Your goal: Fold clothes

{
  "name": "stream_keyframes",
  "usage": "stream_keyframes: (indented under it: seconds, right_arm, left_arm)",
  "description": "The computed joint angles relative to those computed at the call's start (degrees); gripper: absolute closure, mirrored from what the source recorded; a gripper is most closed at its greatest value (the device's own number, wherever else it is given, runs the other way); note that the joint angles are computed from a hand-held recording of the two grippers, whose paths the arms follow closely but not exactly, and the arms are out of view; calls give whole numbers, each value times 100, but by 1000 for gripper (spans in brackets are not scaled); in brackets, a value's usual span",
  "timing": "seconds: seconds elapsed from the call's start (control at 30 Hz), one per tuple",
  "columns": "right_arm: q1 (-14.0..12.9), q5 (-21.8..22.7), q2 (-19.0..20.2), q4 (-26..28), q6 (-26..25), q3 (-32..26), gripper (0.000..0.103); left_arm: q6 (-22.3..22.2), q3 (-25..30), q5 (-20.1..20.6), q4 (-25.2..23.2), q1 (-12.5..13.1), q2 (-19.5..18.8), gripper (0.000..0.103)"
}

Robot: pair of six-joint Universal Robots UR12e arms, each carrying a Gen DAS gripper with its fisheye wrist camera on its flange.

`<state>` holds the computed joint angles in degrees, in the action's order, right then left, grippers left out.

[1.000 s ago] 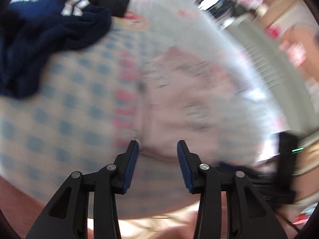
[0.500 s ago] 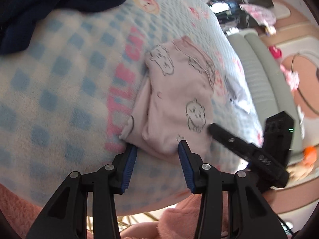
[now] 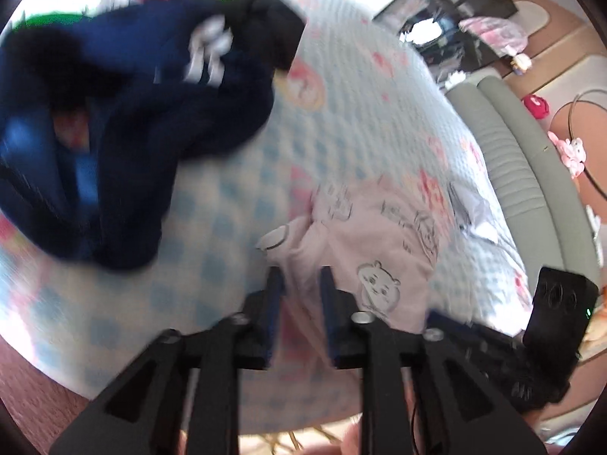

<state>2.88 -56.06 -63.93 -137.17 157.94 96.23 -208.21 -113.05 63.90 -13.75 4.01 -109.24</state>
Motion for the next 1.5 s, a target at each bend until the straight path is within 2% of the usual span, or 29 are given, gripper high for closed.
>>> stream_keyframes:
  seconds: [0.03, 0.1, 0.17, 0.23, 0.3, 0.33, 0.37, 0.4, 0.43, 0.5, 0.6, 0.67, 0.7, 0.73, 0.77, 0.8, 0.87, 0.93, 1.03, 1.1, 1.17, 1.2, 1.23, 1.27, 1.33, 1.5]
  right_arm:
    - [-3, -155, -2, -76, 74, -2, 65]
    - [-92, -135, 34, -152, 337, -24, 60]
    - [-168, -96, 112, -229, 658, -104, 52]
    - [-172, -199, 246, -303, 881, -252, 49]
    - [-139, -314, 399, -243, 883, -424, 49]
    - [-112, -376, 487, -168, 839, -527, 49]
    - [-85, -439, 576, -92, 796, -631, 49]
    - [-66, -449, 657, 41, 763, -718, 54]
    - [-69, -347, 702, 262, 712, -787, 64]
    - [-47, -279, 574, 411, 535, -721, 66]
    - [-93, 368, 322, 798, 14, -562, 68]
    - [-111, 417, 248, 711, 113, -464, 67]
    - [-116, 424, 210, 663, 171, -415, 61]
    - [-97, 232, 217, 490, 317, -379, 55]
    - [-78, 36, 227, 333, 454, -350, 52]
    - [-79, -61, 280, 416, 625, -385, 51]
    - [-122, 201, 372, 651, 815, -448, 50]
    - [-126, 457, 445, 700, 894, -456, 44]
    - [-48, 522, 580, 671, 888, -483, 35]
    - [26, 406, 734, 711, 868, -567, 36]
    - [8, 504, 757, 554, 1103, -532, 51]
    - [-2, 532, 701, 396, 1107, -469, 54]
    - [-13, 560, 645, 237, 1112, -408, 56]
    - [-24, 589, 591, 79, 1118, -349, 59]
    - [-52, 552, 453, -93, 1159, -280, 60]
    - [-396, 508, 130, -772, 1543, -57, 60]
  left_arm:
    - [-4, 17, -251, -78, 23, -70, 60]
    - [0, -11, -459, -141, 14, -131, 60]
    - [2, 12, -489, -177, -31, -208, 58]
    - [-120, 32, -304, -110, -106, -276, 57]
    - [-287, 50, -100, 65, -167, -314, 62]
    - [-279, 48, 11, 270, -199, -321, 74]
    - [-165, 45, 124, 431, -218, -307, 80]
    - [-48, 46, 231, 584, -235, -294, 83]
    - [81, 81, 295, 575, -232, -267, 84]
    - [223, 138, 409, 596, -217, -233, 85]
    - [200, 179, 699, 674, -141, -185, 84]
    - [7, 137, 542, 688, -12, -200, 82]
    - [-182, 124, 163, 661, 101, -253, 74]
    - [-252, 136, -56, 593, 150, -304, 62]
    - [-314, 148, -262, 525, 196, -354, 57]
    - [-280, 123, -228, 454, 189, -353, 57]
    - [13, 84, -73, 307, 133, -332, 57]
    - [297, 62, 83, 257, 67, -322, 57]
    - [326, 83, 183, 271, 24, -356, 56]
    - [336, 103, 21, 319, 35, -382, 55]
    - [413, 137, -215, 375, 32, -412, 56]
    - [526, 157, -133, 365, -29, -392, 58]
    - [601, 174, -3, 334, -85, -363, 71]
    - [654, 206, 52, 289, -126, -348, 78]
    - [680, 307, 102, 249, -203, -334, 84]
    - [892, 790, -232, 248, -430, -473, 85]
